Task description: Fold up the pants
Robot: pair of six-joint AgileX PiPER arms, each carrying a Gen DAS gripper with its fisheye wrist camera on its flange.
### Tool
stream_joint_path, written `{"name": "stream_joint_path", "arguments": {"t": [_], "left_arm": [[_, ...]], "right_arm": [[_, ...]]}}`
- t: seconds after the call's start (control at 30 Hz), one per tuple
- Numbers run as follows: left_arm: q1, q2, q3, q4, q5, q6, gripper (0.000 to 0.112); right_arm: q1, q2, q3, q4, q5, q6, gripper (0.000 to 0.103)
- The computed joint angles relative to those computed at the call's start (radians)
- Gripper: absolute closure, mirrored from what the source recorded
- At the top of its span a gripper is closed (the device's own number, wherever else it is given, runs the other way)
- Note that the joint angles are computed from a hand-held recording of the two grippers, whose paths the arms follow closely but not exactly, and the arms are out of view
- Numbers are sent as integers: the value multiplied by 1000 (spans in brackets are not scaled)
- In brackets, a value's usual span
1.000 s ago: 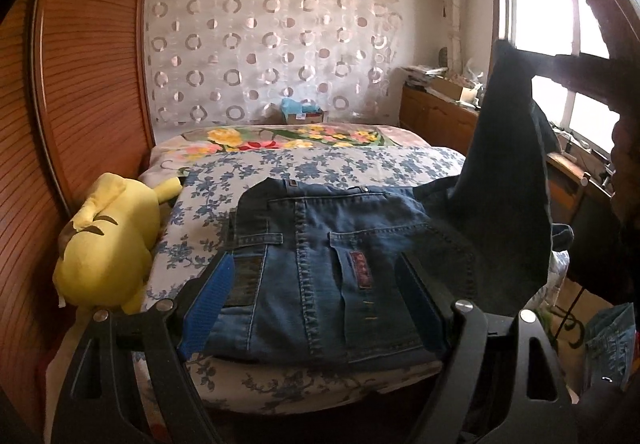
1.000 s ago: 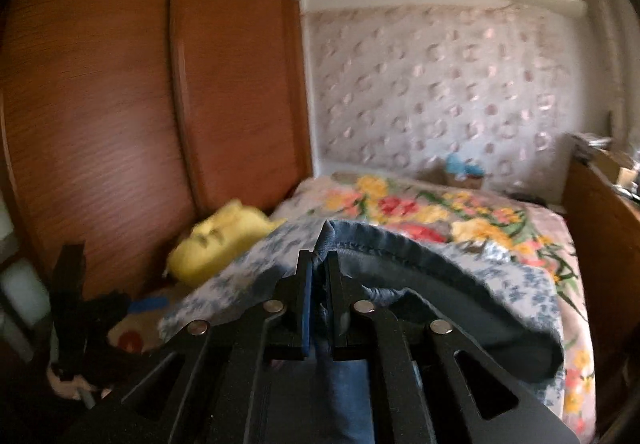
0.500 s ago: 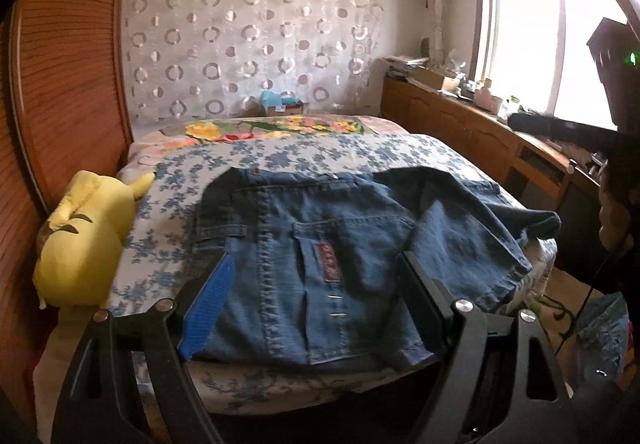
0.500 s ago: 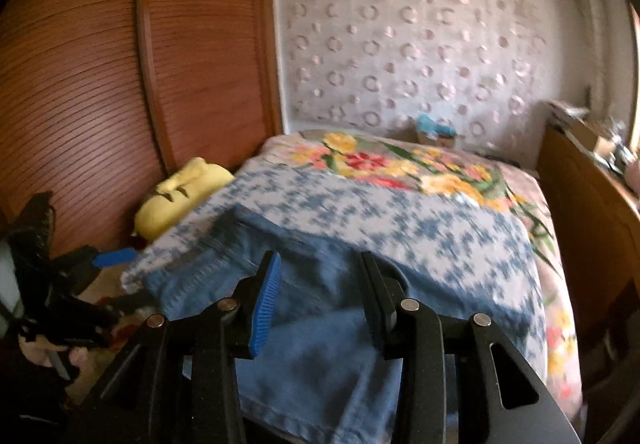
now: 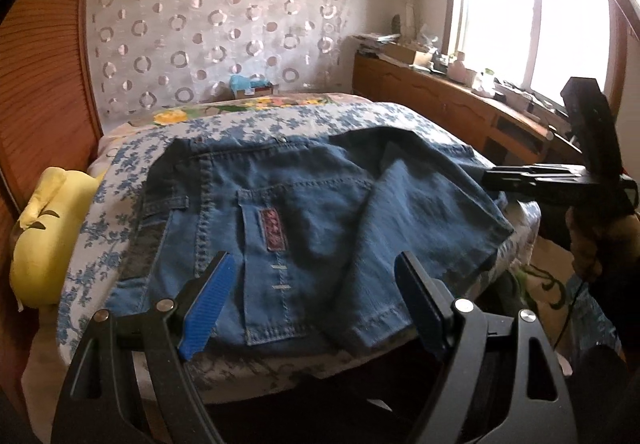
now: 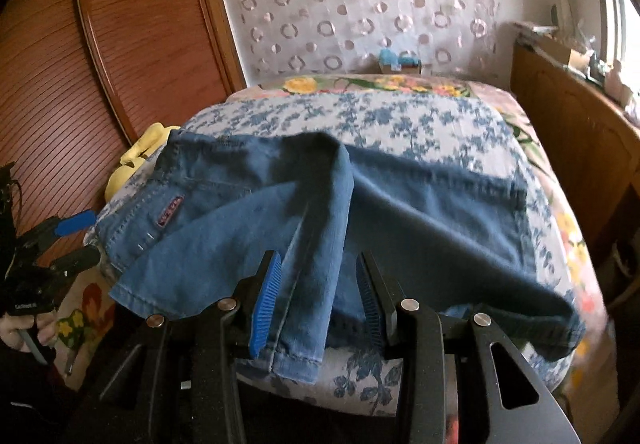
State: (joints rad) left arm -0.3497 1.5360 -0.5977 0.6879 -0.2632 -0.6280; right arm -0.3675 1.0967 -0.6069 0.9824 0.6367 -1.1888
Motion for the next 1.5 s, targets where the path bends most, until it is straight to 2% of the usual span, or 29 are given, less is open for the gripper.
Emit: {"name": "stream_joint_path", "arguments": {"t": [0.2,0.33,0.43,0.6,0.67,0.7,0.77,0.8,0.83,0.87,0.97,1.07,1.17,1.33,1.5], "left_arm": [[5,27,32,127,-37,-80,30],[-6,42,45,135,-47,-64,30],[-14,60,40,145,-52,-67,31],[-44,112,7,110,-23,-33,55],[-52,123,-4,111,-21,-33,74],[-56,123,-8,103,-20,-28,78],[-55,118,-12,93,-23,-15,94],[-56,114,-16,107,-17,-29,100],[-67,106,-21,81,7,-7,103],[-72,98,-22,50,18,24,104],[-44,42,-9,105,7,-28,106],[13,-41,4,257,-10,-175,106],[85,-115,9,390,-23,-295,106],[238,-146,-8,580,-77,-453,106],[375,-139,-8,662,-142,-503,106]], "right_arm": [[86,31,-33,-50,-29,116,63],[138,45,-44,-81,-54,172,63],[103,68,-45,-50,-34,125,63],[42,73,-28,0,30,43,63],[7,129,-21,74,32,-64,63],[6,152,-7,105,27,-110,63],[0,224,-21,159,25,-200,79],[-3,232,-27,169,39,-220,91],[-6,237,-32,182,50,-238,94],[-3,241,-37,199,47,-254,96],[-8,233,-60,251,70,-301,99],[7,206,-99,266,99,-298,100],[79,196,-173,254,80,-256,100],[234,237,-304,220,10,-175,100],[387,348,-443,153,-65,-74,100]]}}
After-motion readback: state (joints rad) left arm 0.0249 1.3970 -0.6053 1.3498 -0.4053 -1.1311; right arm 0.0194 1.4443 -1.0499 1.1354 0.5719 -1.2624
